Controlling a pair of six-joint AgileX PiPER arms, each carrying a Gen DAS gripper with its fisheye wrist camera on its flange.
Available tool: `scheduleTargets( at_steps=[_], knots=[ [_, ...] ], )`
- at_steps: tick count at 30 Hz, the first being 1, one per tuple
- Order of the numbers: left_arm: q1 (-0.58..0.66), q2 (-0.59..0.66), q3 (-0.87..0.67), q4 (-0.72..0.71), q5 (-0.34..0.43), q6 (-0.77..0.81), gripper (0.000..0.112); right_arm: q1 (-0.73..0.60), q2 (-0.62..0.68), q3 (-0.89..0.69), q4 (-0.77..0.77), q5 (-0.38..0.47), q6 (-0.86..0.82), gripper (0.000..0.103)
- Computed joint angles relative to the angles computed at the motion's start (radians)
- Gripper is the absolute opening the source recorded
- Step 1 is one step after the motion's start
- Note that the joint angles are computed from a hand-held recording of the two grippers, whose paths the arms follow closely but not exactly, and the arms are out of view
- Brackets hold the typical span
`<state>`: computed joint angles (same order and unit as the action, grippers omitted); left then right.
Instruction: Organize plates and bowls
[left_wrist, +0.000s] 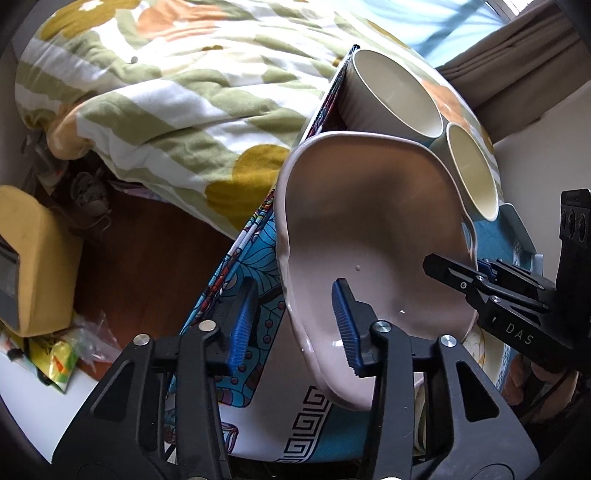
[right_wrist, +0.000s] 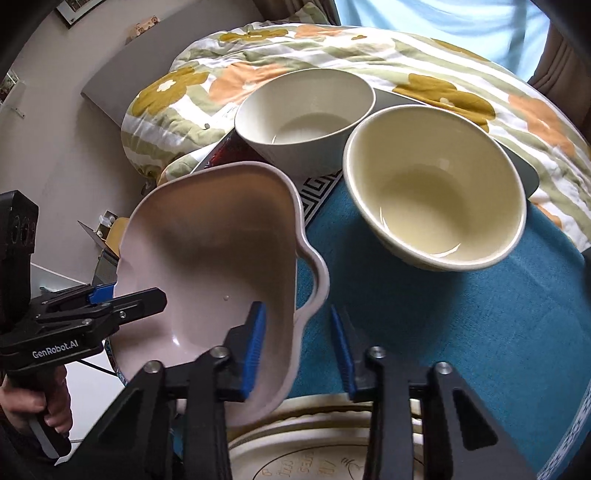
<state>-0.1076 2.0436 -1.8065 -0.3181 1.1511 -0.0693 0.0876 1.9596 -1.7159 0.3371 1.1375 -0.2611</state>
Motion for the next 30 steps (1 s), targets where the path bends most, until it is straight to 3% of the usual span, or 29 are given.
scheduleTargets(
  at_steps=[1, 4, 17, 24, 30],
  knots=[
    [0.001, 0.007, -0.005, -0.005, 0.001, 0.007, 0.024, 0.004, -0.001, 0.007, 0.0, -0.009, -0.001, 0.017],
    [0.009, 0.017, -0.008, -0.022, -0.007, 0.029, 0.015, 0.009, -0.006, 0.018, 0.007, -0.013, -0.009, 0.01],
    [-0.026, -0.05, -0.012, 0.073, -0.016, 0.018, 0.014, 0.014, -0.093, 0.099, 0.054, -0.053, -0.022, 0.009],
    [-0.127, -0.175, -0.003, 0.165, 0.004, -0.074, 0.014, -0.055, -0.272, 0.223, 0.11, -0.056, -0.07, 0.009],
    [-0.331, -0.245, -0.044, 0.264, 0.066, -0.223, 0.015, -0.241, -0.487, 0.351, 0.152, 0.017, -0.166, 0.009]
  ],
)
